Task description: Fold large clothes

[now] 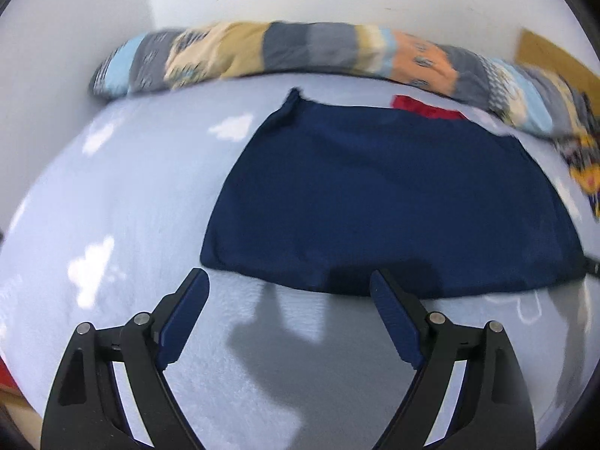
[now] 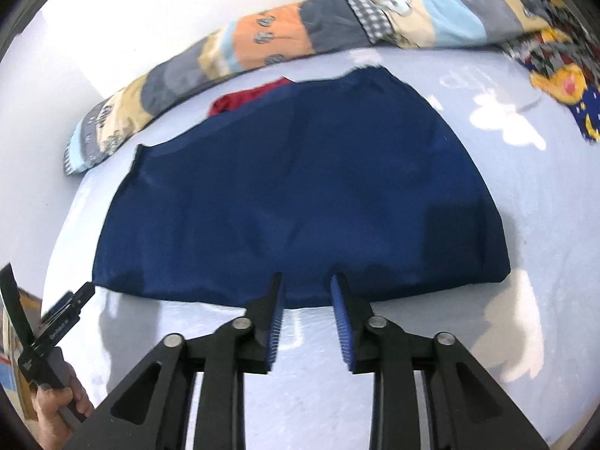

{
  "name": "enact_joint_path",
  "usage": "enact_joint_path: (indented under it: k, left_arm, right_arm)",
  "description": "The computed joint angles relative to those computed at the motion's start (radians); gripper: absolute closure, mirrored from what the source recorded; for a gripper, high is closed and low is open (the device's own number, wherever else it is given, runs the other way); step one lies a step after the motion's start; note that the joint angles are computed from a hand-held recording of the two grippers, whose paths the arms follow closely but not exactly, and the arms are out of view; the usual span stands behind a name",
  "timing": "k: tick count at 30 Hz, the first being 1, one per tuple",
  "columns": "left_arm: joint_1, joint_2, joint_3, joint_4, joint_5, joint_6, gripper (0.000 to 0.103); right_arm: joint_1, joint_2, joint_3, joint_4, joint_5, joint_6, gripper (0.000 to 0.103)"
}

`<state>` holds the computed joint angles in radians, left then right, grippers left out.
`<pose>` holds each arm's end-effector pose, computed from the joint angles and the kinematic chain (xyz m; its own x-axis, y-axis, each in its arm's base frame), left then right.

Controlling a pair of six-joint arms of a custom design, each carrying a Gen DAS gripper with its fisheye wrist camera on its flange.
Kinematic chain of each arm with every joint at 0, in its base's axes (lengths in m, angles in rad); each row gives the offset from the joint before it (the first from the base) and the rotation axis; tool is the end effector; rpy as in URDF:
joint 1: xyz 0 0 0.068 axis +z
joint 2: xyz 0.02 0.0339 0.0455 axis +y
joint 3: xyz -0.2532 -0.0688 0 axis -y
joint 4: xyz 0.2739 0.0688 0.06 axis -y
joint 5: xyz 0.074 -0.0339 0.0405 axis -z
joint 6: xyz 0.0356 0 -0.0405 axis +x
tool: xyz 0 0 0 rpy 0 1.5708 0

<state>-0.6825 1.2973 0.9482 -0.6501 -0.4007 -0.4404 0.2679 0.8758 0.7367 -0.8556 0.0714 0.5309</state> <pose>0.2317 -0.1704 0.2302 -0.7682 0.1185 -0.6292 0.0990 0.9929 0.0661 0.1907 0.0497 0.2376 -0.8121 0.3008 -0.5001 0.2141 0.9507 0.2242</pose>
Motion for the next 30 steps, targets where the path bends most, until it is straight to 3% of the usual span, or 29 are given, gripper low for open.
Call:
enact_joint_path:
  k: [8,17,30]
  left_arm:
    - [-0.125,0.043,0.030,0.004,-0.135,0.132,0.014]
    - [-0.147,0.097,0.067,0.054,-0.161,0.175,0.014]
    - [-0.180,0.171,0.102,0.089,-0.169,0.209,0.014]
  right_arm:
    - [-0.027,0.000,-0.020,-0.016,0.010,-0.002,0.067]
    - [-0.099,0.060,-0.023,0.027,0.003,-0.058,0.067]
    - [-0.046,0.175,-0.006,0.105,0.001,-0.080,0.067]
